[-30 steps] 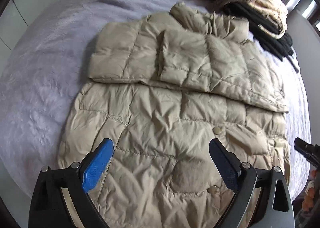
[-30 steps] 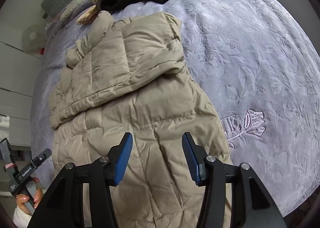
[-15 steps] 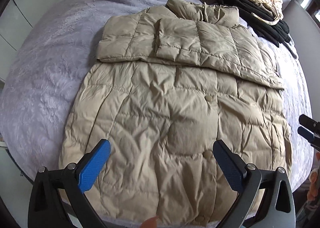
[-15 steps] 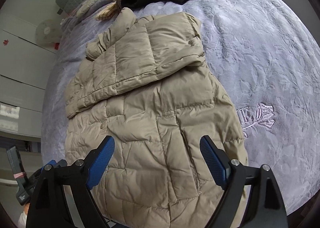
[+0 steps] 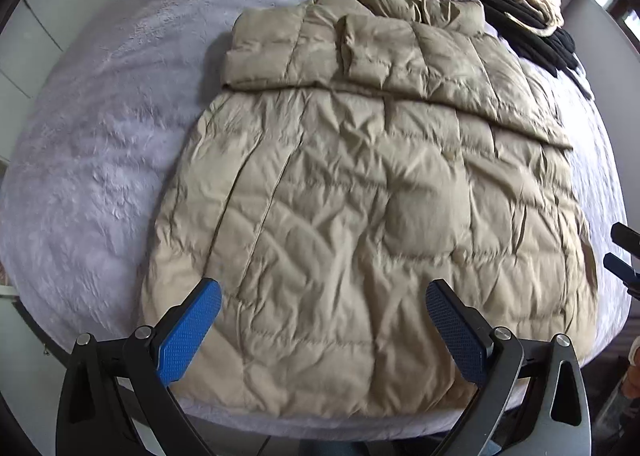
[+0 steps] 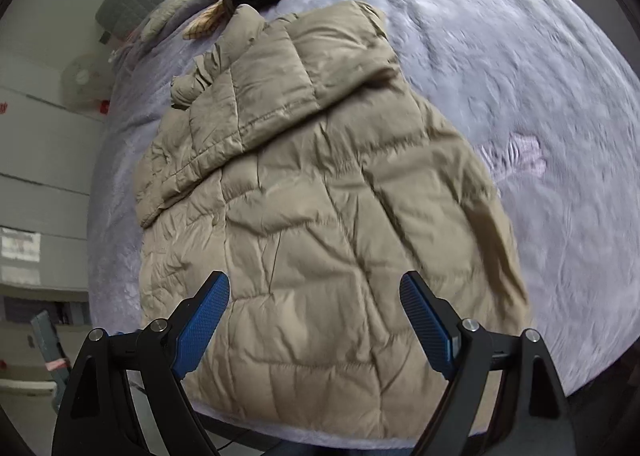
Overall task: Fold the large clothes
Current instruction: 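Open the right tool and withdraw both tools from the folded jacket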
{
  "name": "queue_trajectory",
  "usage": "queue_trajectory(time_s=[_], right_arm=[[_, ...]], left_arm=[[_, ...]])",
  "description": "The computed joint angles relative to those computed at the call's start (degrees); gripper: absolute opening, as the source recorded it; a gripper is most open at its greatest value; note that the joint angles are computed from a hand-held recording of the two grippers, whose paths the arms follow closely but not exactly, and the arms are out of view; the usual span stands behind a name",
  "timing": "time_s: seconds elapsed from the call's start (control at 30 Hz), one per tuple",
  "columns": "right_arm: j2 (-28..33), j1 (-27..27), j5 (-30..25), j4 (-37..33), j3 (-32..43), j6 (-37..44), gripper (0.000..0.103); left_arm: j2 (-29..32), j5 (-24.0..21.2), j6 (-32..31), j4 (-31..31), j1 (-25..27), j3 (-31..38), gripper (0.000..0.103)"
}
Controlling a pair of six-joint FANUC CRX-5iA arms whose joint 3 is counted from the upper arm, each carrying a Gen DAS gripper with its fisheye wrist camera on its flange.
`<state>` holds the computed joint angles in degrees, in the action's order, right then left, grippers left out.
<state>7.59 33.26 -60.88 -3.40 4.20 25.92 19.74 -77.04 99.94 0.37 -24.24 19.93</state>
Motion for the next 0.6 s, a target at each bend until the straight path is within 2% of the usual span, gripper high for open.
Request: queue_trajectory(time_s=[0.17, 0.33, 0.6], right_arm=[[-4.32, 4.62, 2.09, 2.72, -6.01, -11.48, 0.089], [-6.38, 8.64, 2.96, 5.46, -8.92, -19.97, 0.089], [-6.01, 10.35, -0.74, 4.25, -7.43, -22.01, 0.089]], left_arm=[[-3.36, 1.19, -4.46, 1.32, 1.52, -5.22, 0.103], [-5.91, 2.57, -7.89, 2.63, 3.52, -8.87, 0.103], [-9.56, 3.6, -9.61, 4.3, 6.5, -13.64, 0.103]])
